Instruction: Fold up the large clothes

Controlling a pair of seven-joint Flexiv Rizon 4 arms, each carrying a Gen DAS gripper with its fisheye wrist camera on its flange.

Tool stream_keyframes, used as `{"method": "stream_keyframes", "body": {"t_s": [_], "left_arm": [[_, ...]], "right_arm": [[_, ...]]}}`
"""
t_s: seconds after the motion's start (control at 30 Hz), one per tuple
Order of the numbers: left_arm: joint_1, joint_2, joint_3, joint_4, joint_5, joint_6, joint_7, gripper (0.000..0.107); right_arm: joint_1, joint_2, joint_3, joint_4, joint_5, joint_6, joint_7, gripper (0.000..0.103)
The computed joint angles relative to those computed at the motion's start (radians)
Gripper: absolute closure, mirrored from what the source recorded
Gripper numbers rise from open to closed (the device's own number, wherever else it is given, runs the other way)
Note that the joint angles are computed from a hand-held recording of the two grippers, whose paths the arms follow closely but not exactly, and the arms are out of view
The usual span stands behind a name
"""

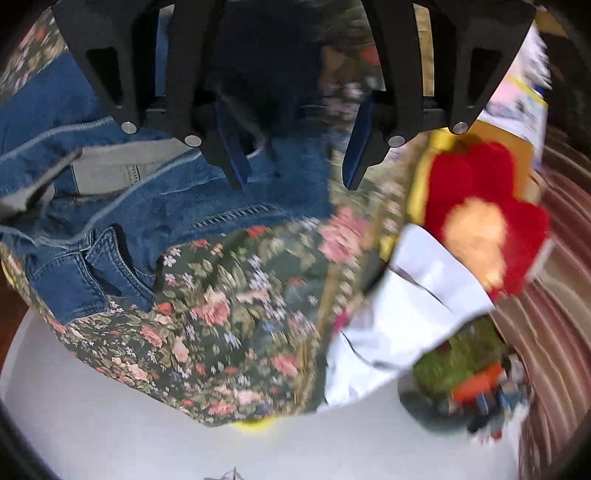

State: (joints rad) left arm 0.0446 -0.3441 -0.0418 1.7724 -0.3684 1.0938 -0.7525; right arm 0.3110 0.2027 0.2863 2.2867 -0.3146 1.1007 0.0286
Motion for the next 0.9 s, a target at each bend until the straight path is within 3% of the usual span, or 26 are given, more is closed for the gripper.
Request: {"method": "stream_keyframes", "body": {"t_s": [0.1,0.23,0.37,0.53,0.77,0.9], "left_arm": [[0.017,0.03,0.001,-0.003,-0.017,-0.016,0.014,0.052],[0.051,0.094,-0.013,0.039,-0.144,-0.097,0.076,0.046],[0.031,0.142,0.006,0.106,-0.179,-0.124,0.12,0.042],[-0.013,0.175,0.027,0.184,-0.129,-0.15,0.137,0.042],[-0.071,0.148,0.013,0.231,-0.068,-0.046,0.119,0.042],[-0.106,0.074,0.025,0.175,0.069,0.072,0.035,0.042]], "right_arm": [[-0.036,0.087,0.037,-0.036,-0.117,-0.245,0.08,0.08],[-0.033,0.186,0.058,-0.031,-0.121,-0.326,0.088,0.08],[0.02,0.187,0.088,-0.063,-0.094,-0.414,0.014,0.08],[0.112,0.094,0.112,-0.092,-0.053,-0.436,-0.074,0.08],[0.19,-0.094,0.083,-0.123,-0.092,-0.367,-0.119,0.08],[0.201,-0.197,0.033,-0.184,-0.138,-0.394,-0.15,0.08]]}}
